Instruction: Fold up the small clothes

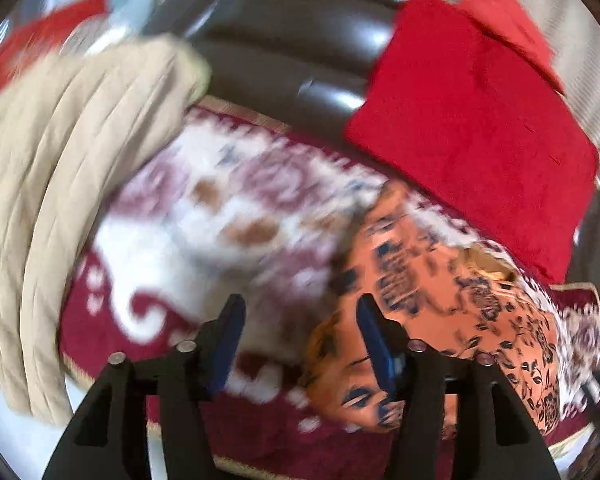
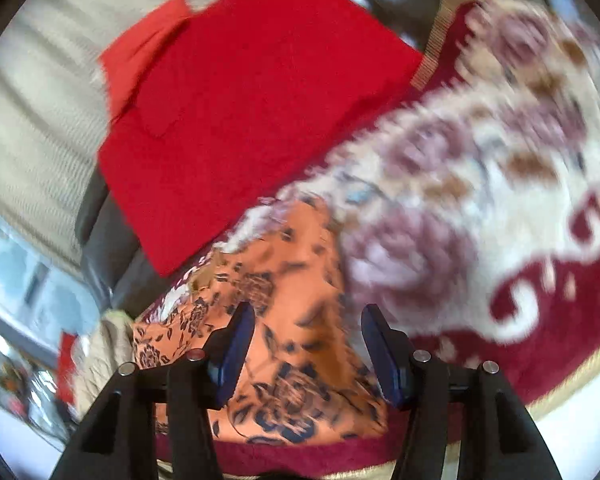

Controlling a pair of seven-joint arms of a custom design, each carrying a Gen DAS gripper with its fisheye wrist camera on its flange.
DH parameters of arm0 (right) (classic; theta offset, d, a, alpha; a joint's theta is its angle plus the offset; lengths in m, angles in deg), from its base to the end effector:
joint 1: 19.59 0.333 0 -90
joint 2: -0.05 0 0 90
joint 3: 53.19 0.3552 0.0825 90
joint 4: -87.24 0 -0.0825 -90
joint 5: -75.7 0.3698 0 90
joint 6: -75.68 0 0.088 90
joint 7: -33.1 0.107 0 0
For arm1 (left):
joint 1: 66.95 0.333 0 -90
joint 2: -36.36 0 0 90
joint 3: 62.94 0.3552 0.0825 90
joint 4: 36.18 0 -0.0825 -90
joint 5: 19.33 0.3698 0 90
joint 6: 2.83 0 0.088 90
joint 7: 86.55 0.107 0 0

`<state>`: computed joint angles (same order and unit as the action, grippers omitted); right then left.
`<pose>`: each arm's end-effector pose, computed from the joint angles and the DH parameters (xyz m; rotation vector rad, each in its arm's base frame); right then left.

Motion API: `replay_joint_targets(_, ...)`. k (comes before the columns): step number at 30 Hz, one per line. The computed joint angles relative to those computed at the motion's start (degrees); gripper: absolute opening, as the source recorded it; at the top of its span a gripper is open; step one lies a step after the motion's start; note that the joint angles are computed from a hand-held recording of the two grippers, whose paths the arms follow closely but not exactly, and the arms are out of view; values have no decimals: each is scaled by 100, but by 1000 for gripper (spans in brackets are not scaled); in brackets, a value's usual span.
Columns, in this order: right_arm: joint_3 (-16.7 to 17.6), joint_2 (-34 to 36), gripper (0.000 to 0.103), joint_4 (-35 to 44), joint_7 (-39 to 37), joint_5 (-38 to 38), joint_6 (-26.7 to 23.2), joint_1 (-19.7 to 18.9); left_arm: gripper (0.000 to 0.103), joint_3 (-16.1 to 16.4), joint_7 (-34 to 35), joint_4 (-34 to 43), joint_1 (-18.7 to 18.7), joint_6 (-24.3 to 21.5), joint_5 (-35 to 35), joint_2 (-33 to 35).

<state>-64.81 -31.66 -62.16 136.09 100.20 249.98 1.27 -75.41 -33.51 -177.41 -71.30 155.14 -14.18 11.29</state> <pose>0.3902 0.0160 0.5799 -1.1032 1.8526 -0.2652 0.4085 -0.1416 0.5742 -2.0950 1.6003 -0.8708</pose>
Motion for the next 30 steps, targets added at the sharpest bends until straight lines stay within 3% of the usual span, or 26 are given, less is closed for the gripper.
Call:
replay_joint_targets(2, 70, 251, 60, 295, -160, -150, -48, 74, 70, -229, 4, 446, 102, -80, 305, 350)
replay_joint_targets(5, 269, 810, 57, 835, -318, -289, -289, 110, 71, -439, -83, 1072, 177, -125, 823, 1023)
replay_joint_targets(7, 332, 1200, 54, 1154, -457, -224, -341, 165, 71, -452, -90, 1602, 102, -415, 1116, 1580)
replay_joint_targets(13, 1009, 2302, 48, 1974, 239, -880, -748, -771, 71, -173, -296, 2847, -231, -1589, 1806, 2981)
replay_joint_targets(15, 1055, 2683, 45, 2292, 411, -1035, -1030, -941, 88, 1, -223, 2834, -263, -1388, 1454, 3148)
replay_joint_targets(17, 1047, 3034, 44, 2482, 145, -663, -1009, -995, 97, 177, -349, 2795, -323, -1254, 1304, 3193)
replay_joint_targets(19, 1085, 3179, 44, 2584, -272, -242, -877, -1057, 97, 231, -108, 2728, -292, -1095, 830, 3199)
replay_joint_targets(21, 1119, 3183, 44, 2664, -205, -192, -1024, -1131, 96, 291, -88, 2596, -337, -980, 815, 3090)
replay_joint_targets(24, 1174, 2920, 44, 2474, -185, -276, -901, -1151, 95, 319, -167, 2113, -404, -716, 1155, 2596)
replay_joint_targets(28, 1115, 2333, 47, 2059, -898, 337, -738, -810, 95, 196, 123, 1247, -418, -129, 965, 1699)
replay_joint_targets(30, 1209, 2077, 47, 1915, -985, 86, -816, -712, 95, 135, 304, 952, -452, -74, 808, 1394)
